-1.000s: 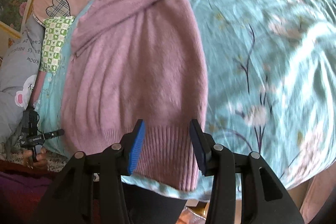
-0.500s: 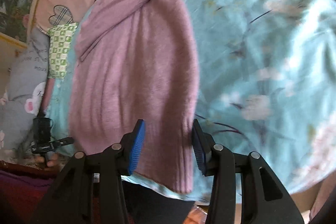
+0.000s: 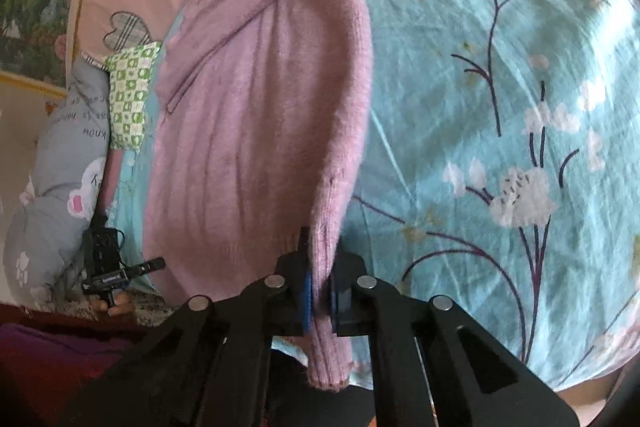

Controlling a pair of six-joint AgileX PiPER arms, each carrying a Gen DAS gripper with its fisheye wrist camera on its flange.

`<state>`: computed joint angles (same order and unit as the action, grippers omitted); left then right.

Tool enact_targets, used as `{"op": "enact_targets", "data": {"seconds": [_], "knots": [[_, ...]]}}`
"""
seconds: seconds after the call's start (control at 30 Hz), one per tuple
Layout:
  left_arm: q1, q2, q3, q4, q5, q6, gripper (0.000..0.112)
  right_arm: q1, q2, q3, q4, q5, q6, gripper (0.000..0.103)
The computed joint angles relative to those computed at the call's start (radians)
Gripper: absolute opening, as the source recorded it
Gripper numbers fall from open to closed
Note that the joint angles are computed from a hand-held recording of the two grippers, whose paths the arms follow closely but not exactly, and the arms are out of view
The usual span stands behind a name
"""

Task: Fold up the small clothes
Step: 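Grasp the ribbed hem of the sweater with the right tool, then lift the hem toward the collar with the right tool while the left tool grips the hem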

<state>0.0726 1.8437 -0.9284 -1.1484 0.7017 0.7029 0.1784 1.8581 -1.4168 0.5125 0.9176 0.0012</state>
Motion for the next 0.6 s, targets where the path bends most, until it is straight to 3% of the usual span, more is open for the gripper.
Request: {"op": "enact_targets", "data": {"seconds": [0.17,0.33,0.6], "knots": [[0.047,-0.008,0.016,-0.047,0.028,0.029,0.005,-0.038,-0.028,0.042,0.044,0.019,-0.039,0.006],[0.086,-0.050,-0.033,-0.062,0.047,-0.001,0.005,-0.066,-0.038,0.021,0.190,0.000,-0.114,0.006],[0.161,-0.067,-0.278,-0.045,0.050,-0.111,0.005,-0.086,0.056,-0.276,0.370,-0.006,-0.167,0.006]]}}
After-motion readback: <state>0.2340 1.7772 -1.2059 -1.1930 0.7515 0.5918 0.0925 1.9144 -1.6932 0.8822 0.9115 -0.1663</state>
